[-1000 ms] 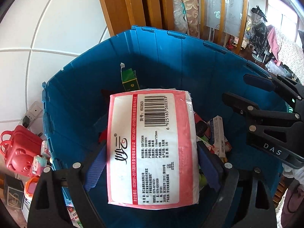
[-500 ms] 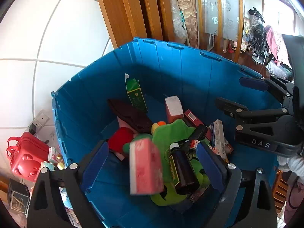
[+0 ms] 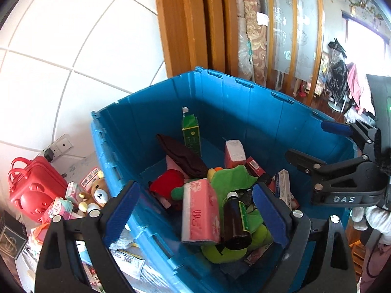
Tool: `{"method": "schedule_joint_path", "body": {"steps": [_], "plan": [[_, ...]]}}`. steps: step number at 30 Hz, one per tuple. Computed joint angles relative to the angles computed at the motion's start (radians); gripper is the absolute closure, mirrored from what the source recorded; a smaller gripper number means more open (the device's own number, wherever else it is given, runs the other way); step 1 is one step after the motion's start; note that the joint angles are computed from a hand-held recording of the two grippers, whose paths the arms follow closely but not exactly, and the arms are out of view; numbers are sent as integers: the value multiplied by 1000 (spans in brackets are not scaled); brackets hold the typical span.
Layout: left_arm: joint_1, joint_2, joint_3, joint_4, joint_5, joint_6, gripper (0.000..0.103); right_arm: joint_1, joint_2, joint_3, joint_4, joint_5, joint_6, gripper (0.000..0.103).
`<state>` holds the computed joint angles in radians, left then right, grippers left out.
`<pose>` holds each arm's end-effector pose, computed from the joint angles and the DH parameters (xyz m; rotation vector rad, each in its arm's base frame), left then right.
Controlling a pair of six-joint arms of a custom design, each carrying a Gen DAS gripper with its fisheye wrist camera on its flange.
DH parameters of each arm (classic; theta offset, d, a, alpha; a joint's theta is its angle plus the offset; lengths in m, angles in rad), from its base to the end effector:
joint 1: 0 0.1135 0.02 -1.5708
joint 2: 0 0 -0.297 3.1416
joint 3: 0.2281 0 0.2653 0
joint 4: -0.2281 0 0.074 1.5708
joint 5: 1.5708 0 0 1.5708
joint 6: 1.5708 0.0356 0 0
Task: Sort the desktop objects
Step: 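Withdraw both tools from the crate back over the heap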
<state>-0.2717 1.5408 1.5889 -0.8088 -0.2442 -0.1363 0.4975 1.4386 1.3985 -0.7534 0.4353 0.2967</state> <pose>0.3346 -0.0843 0.4079 0.0349 2.3046 0.0766 0.2849 0.1376 0.3817 -0.0229 2.2756 -0.1033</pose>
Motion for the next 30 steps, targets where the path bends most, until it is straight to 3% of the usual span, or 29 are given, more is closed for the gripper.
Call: {"method": "schedule_joint_path", "body": {"steps": [9,17,23,30], "plan": [[205,-265,-300,133,41,38,8,232,62,137,-55,130,96,0],[699,-393,-544,163,243,210,8,429,276,394,-110,203,188,0],[1152,-299,-628,170,406,385,8,518,498,645,-143,173,219,0],[1464,-91,-646,238,381,456,8,532,749,835,-126,14,235,0]]}}
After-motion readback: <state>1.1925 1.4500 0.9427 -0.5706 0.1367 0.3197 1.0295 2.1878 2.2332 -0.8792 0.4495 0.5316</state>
